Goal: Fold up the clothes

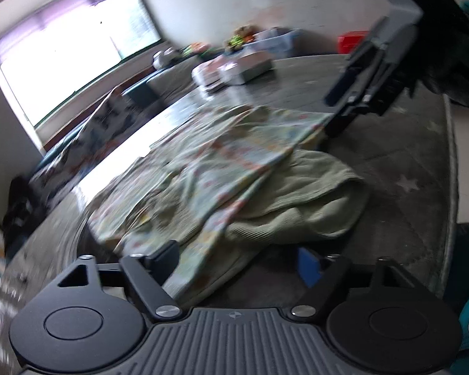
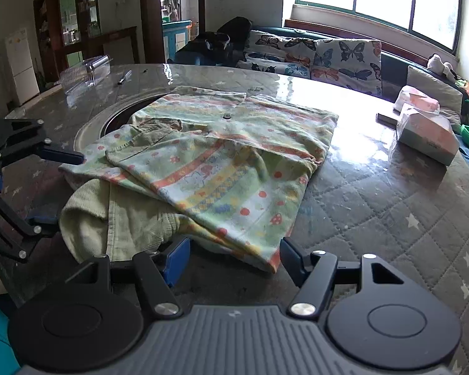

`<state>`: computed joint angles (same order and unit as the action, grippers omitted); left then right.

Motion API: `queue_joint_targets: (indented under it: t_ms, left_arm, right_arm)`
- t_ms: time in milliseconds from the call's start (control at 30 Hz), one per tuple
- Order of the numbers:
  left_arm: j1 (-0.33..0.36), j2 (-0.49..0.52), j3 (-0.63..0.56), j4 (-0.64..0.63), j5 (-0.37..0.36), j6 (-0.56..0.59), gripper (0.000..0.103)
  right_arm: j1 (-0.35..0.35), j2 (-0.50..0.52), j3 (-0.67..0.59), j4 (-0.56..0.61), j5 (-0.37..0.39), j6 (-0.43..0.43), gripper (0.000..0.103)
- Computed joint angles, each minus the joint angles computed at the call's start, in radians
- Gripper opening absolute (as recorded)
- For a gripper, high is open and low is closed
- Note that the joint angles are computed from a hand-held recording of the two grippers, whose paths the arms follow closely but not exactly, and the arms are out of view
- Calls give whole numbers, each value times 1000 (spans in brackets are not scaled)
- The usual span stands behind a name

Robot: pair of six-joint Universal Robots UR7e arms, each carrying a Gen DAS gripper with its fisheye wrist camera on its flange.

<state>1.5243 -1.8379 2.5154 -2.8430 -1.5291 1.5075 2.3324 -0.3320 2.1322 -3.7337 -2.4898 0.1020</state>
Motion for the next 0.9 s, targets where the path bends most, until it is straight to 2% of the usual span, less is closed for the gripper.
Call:
queue_joint_targets:
  t_ms: [133, 167, 233, 267, 300, 333, 400, 567, 733, 800, 900]
  left_arm:
    - [18, 12, -22, 66, -61, 20, 56]
    - [21, 15, -27, 76, -76, 20, 55]
    - [27, 22, -35, 95, -107, 22, 42]
    - [27, 23, -48, 123, -116, 5, 36]
    - [27, 24, -61, 154, -125, -15, 25]
    - [27, 25, -74, 185, -134, -35, 20]
    - [22, 36, -95, 202, -143, -83, 14]
    - [-6, 67, -140, 199, -153, -244, 11]
    - [-33, 104, -180, 202, -146, -354, 11]
    - [-40, 119, -195, 201, -136, -382, 11]
    - [-41, 132, -208, 202, -124, -414, 11]
  right_arm:
    - [5, -2, -2, 16, -5, -1, 65]
    - [4, -2, -3, 19, -4, -4, 65]
    - [3, -3, -5, 23, -4, -11, 65]
    - [3, -4, -5, 24, -2, -17, 65]
    - [3, -4, -5, 25, -1, -24, 65]
    - [3, -5, -5, 26, 1, -31, 65]
    - [6, -5, -6, 29, 0, -51, 65]
    - [1, 13, -27, 19, 22, -122, 66]
    - [-12, 64, -91, -31, 50, -241, 65]
    - [-19, 88, -125, -63, 59, -291, 61]
    - [-48, 92, -154, -65, 122, -301, 45]
